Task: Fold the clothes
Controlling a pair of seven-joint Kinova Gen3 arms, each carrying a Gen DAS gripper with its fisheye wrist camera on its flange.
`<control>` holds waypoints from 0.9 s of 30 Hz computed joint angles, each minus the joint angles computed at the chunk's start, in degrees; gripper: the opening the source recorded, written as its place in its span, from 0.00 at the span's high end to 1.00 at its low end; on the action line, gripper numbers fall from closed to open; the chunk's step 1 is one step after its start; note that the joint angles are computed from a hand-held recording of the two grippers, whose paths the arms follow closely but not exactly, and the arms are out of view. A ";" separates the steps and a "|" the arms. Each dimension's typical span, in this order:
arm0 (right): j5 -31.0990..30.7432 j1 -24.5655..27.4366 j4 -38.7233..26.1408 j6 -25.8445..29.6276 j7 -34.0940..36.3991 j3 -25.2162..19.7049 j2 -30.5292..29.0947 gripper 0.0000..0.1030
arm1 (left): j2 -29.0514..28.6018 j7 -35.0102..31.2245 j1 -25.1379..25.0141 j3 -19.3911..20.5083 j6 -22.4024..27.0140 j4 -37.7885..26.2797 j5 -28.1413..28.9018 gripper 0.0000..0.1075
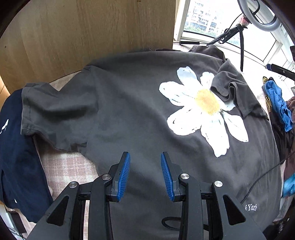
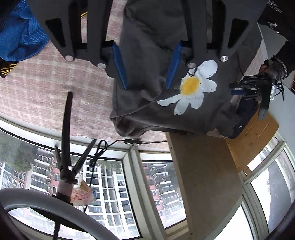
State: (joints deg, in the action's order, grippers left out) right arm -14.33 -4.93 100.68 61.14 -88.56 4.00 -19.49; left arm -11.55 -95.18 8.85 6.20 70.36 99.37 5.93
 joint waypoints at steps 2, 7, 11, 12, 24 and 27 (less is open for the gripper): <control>-1.18 -1.57 0.16 1.09 2.58 1.36 1.47 0.57 | 0.34 -0.51 0.10 -0.44 -0.24 1.12 1.17 0.69; -0.75 -3.15 0.64 1.71 6.79 -3.48 5.57 0.53 | 0.82 -1.42 0.83 0.27 -1.11 2.65 1.69 0.63; 6.91 -9.77 1.24 0.99 1.18 -6.11 7.30 0.48 | 0.41 -2.07 1.42 0.70 -2.07 3.37 1.29 0.57; 8.98 -10.85 1.36 0.74 -0.71 -7.07 7.81 0.47 | 0.29 -2.18 1.53 0.78 -2.29 3.52 1.18 0.56; 27.83 -13.77 -1.82 1.25 -17.87 -16.02 13.35 0.71 | 0.45 -3.25 1.81 -0.04 -2.24 3.17 2.15 0.49; 21.19 -14.55 -0.98 0.47 -17.68 -8.35 11.08 0.95 | 0.48 -4.42 1.46 -0.61 -1.89 3.03 3.04 0.49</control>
